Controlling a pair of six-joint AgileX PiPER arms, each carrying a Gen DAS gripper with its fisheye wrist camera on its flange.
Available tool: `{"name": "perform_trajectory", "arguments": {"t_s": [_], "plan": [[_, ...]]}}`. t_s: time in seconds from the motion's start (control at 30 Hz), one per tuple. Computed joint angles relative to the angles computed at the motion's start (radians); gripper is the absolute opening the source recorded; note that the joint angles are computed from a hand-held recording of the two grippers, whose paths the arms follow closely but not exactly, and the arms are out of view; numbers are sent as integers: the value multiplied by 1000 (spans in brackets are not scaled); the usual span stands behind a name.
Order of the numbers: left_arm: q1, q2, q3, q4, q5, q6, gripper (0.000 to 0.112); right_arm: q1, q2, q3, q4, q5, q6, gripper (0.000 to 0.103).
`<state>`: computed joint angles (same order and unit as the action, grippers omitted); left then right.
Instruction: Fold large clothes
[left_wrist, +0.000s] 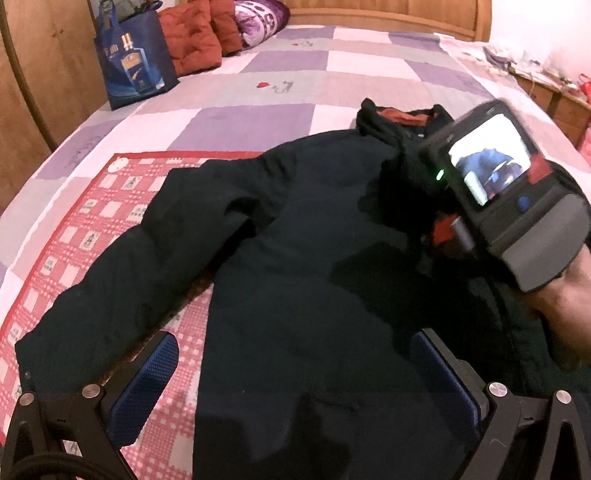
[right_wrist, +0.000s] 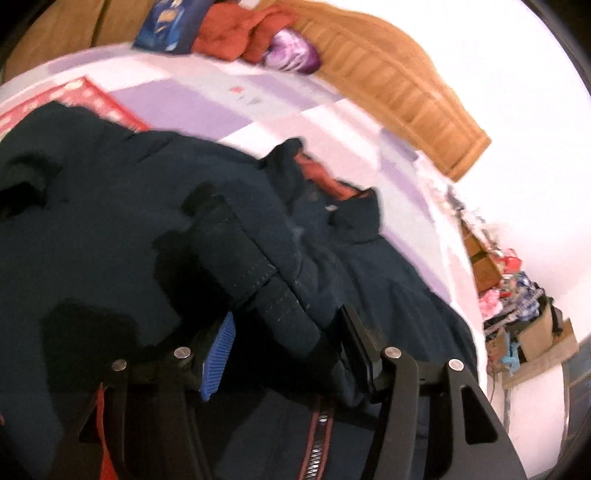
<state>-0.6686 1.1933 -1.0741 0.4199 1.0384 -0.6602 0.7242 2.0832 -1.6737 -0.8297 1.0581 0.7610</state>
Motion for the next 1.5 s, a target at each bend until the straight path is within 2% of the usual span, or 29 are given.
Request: {"name": "perform_trajectory", "arguments": {"t_s": [0.1, 0.13, 0.23, 0.27, 0.3, 0.33, 0.43, 0.53, 0.6, 0.67, 0.73, 0.8, 0.93, 1.03, 1.07, 1.17, 1.23, 1.27, 1.33, 1.43, 1.5], "plan": [[3, -11, 5, 0, 4, 8, 103, -11, 33, -39, 86, 27, -112, 60], [7, -16, 7, 0, 6, 12, 103, -9, 21, -23, 84, 13, -99, 60], [19, -32, 18, -1, 5, 18, 103, -11, -62, 44, 48, -82, -2, 46], [22, -34, 20, -2, 5, 19, 103, -37, -99, 55, 82, -152, 5, 38], [25, -39, 25, -2, 5, 19, 103, -69, -128, 49, 127, -216, 10, 34], [28, -44, 30, -1, 6, 18, 103, -84, -139, 29, 131, -240, 43, 33], [28, -54, 39, -3, 13, 14, 103, -109, -151, -48, 98, -252, 158, 33], [37, -64, 39, -7, 19, 24, 103, -134, -131, -87, 245, -249, 54, 33], [44, -69, 37, 0, 21, 26, 103, -151, -142, -33, 359, -252, -44, 34], [60, -75, 45, -5, 12, 32, 103, -160, -191, 89, 409, -291, -82, 35], [80, -71, 53, -22, 3, 42, 103, -163, -214, 179, 407, -301, -90, 41], [78, -71, 63, -28, 0, 34, 103, -158, -214, 233, 391, -284, -93, 42], [41, -70, 74, -13, 2, 13, 103, -147, -226, 257, 367, -325, -135, 42], [29, -62, 71, -16, 6, 10, 103, -115, -181, 186, 328, -313, -216, 59], [28, -61, 68, -18, 6, 9, 103, -113, -155, 155, 344, -301, -256, 59], [28, -57, 65, -13, 6, 10, 103, -137, -31, 0, 450, -207, -399, 59], [37, -58, 67, -13, 5, 19, 103, -160, 30, -91, 512, -146, -422, 46], [39, -59, 70, -12, 4, 20, 103, -179, 32, -104, 548, -156, -403, 40], [50, -58, 77, -11, -2, 22, 103, -203, -2, -91, 562, -209, -328, 35], [65, -44, 80, -18, -13, 16, 103, -206, -76, -30, 510, -324, -217, 34], [62, -28, 72, -20, -15, 6, 103, -196, -83, -19, 483, -346, -170, 34]]}}
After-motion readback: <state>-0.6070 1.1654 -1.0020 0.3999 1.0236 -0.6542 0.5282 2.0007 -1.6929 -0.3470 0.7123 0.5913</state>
